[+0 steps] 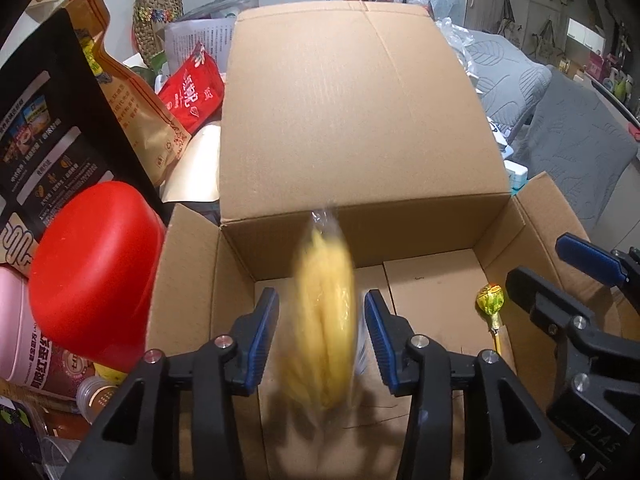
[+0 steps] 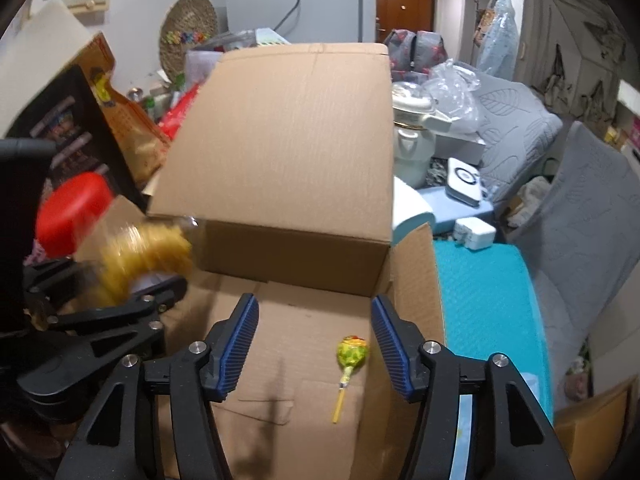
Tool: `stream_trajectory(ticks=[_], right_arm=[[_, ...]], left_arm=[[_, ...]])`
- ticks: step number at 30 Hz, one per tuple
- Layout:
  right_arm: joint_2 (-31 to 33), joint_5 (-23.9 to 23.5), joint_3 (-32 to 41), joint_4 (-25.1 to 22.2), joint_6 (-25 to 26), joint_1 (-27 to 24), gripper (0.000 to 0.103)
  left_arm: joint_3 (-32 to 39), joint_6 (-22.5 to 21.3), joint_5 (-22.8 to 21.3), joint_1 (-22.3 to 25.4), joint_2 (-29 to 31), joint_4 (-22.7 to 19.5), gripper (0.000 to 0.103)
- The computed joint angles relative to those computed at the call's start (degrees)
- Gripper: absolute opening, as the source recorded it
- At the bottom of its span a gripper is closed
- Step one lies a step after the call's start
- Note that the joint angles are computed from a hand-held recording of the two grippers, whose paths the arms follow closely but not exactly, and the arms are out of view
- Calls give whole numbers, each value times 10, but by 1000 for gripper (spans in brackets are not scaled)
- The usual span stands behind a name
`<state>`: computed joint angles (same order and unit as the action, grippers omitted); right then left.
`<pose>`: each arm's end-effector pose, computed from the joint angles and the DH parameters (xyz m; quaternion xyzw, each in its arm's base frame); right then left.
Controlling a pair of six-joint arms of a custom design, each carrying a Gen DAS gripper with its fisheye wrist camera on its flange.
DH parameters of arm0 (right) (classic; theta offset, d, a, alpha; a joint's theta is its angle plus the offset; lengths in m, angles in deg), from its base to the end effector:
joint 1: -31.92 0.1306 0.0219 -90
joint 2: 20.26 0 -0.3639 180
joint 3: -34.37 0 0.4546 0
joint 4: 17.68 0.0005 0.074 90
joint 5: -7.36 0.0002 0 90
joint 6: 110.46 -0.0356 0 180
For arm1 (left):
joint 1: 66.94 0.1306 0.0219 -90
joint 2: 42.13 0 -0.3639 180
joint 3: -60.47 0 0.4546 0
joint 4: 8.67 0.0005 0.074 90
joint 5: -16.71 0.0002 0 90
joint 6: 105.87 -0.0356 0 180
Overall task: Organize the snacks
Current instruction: 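Open the right tool to drop the lollipop in the box while the left tool releases the waffle bag, then withdraw both tools from the box back toward the snacks on the table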
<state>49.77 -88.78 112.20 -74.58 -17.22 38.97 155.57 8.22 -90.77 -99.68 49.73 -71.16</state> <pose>0.4159 0.0548 0.4515 -0.1025 0.9302 0.0618 0.3470 0.4619 -0.2849 0.4271 0.0317 0.9533 0.0042 0.3002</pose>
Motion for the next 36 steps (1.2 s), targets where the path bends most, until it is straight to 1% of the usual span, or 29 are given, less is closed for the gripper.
stream_trajectory(ticks=[1, 3, 4, 5, 16, 19, 21, 27, 28, 29, 31, 35, 36], right_arm=[[0, -3, 2, -4, 1, -1, 59], [-5, 9, 1, -6, 5, 1, 59], [-8, 13, 1, -6, 8, 2, 59], [-12, 13, 1, -8, 9, 2, 59], [-58, 8, 4, -20, 13, 4, 59], [-76, 11, 5, -24, 15, 8, 59], [-89, 11, 6, -26, 18, 8, 61], [-131, 14, 2, -37, 24, 11, 62], [-139, 15, 2, -40, 23, 12, 62], [-145, 15, 2, -42, 23, 13, 62], [-157, 12, 0, -44, 24, 13, 65], [-184, 13, -2, -50, 27, 18, 67], [-189, 14, -3, -51, 27, 19, 68]], left_arm=[[0, 4, 2, 1, -2, -1, 46], [-1, 9, 1, 1, -6, -3, 58], [-2, 10, -2, 0, -9, -3, 67], [-5, 10, -4, -1, -14, 0, 69], [-19, 7, -35, -21, -77, 5, 69], [-19, 9, -47, -30, -95, 1, 69], [-21, 12, -52, -37, -108, 0, 69], [-25, 13, -84, -62, -147, -1, 69], [-26, 14, -91, -68, -155, -2, 71], [-28, 16, -97, -72, -161, -2, 74], [-33, 18, -111, -83, -177, 0, 78], [-39, 16, -131, -101, -201, -1, 78], [-39, 16, -133, -104, -205, -2, 78]])
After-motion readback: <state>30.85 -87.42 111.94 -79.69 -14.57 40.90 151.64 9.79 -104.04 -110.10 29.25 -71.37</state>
